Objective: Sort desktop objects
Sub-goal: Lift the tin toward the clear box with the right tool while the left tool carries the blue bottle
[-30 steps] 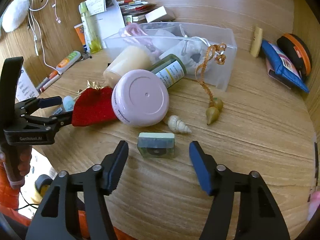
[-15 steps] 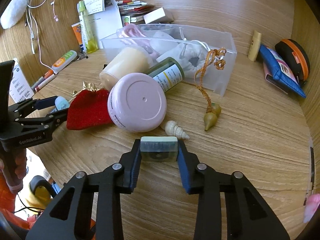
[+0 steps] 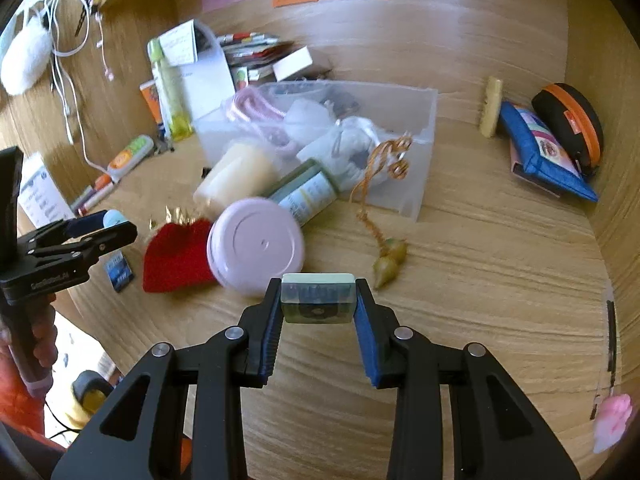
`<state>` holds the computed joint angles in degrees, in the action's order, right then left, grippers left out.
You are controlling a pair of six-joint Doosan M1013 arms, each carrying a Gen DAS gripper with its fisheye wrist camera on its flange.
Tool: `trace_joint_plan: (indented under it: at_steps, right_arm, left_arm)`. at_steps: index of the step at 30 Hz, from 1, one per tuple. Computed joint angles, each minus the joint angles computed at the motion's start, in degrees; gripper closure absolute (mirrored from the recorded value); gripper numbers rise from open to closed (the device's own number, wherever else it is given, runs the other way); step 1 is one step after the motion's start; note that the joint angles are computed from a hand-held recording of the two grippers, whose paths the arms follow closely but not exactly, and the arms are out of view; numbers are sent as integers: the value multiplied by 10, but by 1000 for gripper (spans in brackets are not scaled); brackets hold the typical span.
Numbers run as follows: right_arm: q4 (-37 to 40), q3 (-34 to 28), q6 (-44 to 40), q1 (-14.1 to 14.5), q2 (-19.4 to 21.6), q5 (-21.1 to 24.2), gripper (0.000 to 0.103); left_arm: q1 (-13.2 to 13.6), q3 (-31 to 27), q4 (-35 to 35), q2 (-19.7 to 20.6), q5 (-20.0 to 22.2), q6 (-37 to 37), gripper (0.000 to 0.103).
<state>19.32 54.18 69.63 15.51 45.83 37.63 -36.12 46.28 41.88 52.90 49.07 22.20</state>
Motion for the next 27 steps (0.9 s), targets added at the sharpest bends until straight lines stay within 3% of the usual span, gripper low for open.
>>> trace_joint_plan:
  at_steps: [16, 27]
  right_arm:
    - [17, -43, -11, -11, 7, -49, 72]
    - [40, -41, -50, -14, 13, 26, 72]
  left_arm:
    - [13, -62, 8, 15, 4, 23, 30]
    - [14, -76, -30, 24, -13, 48, 30]
